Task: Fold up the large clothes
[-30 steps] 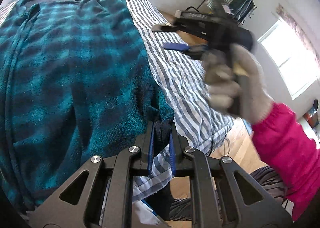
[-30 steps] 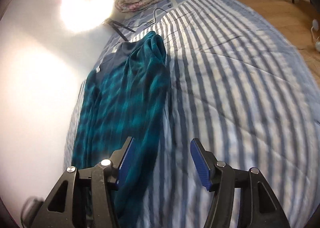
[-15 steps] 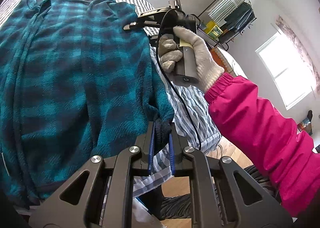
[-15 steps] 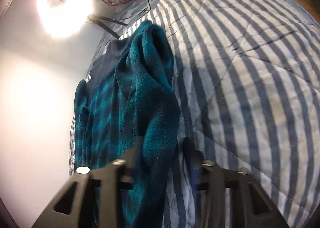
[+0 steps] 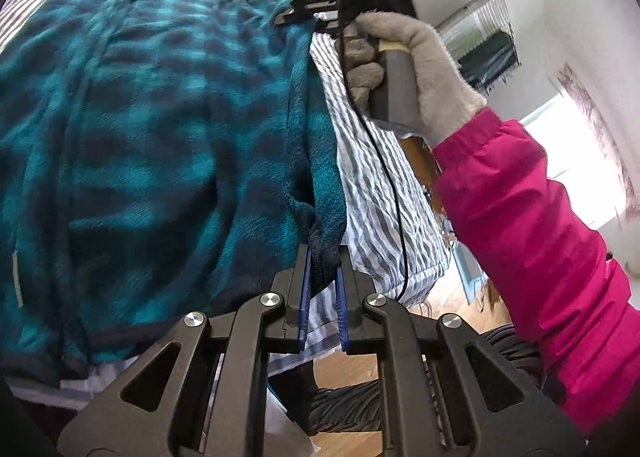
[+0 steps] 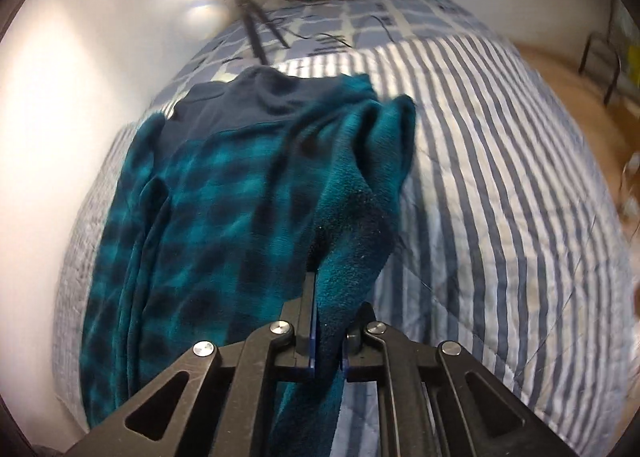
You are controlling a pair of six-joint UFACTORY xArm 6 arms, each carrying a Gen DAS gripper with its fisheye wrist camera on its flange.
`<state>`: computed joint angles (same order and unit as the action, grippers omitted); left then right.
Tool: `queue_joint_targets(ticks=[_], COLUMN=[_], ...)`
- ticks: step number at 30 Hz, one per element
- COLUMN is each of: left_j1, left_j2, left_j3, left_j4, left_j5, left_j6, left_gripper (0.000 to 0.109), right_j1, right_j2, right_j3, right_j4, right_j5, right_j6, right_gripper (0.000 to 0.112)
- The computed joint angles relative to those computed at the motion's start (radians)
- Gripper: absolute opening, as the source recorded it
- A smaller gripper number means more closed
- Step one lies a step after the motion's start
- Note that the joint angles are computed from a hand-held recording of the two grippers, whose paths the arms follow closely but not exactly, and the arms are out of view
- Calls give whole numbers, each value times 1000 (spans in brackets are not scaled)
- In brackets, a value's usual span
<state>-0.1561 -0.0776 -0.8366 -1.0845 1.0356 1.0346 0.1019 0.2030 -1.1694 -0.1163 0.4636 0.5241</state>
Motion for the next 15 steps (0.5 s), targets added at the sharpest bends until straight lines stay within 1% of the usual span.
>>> queue_joint_targets(ticks=[2, 4, 5, 6, 9, 11, 13, 15], left_j1=[31, 60, 70, 84, 122, 145, 162, 175], left_j2=[3, 16, 18, 21, 39, 53, 64, 77], left_j3=[2, -4, -3, -3, -6, -9, -7, -9], left_j4=[-2, -5, -5, -6, -9, -4, 4, 7], left_j5=[16, 31, 32, 36, 42, 43, 39, 35], left_j6=[-5, -9, -9, -10, -15, -22, -33, -38], left_gripper=[9, 9, 9, 8, 8, 8, 7, 7], right_j1=[26, 66, 94, 111, 197, 244, 277, 299], right_j2=[21, 70, 109, 132, 270, 363, 450, 518], right_j3=[-48, -134, -197, -232, -425, -543, -653, -736], right_j4=[-76, -181, -238, -268, -387, -431, -441, -441], right_j5=[44, 117, 171, 202, 355, 434, 494, 533], right_j6=[39, 96, 123, 133, 122, 92, 57, 36], right_gripper=[5, 5, 5, 5, 5, 5, 5, 5])
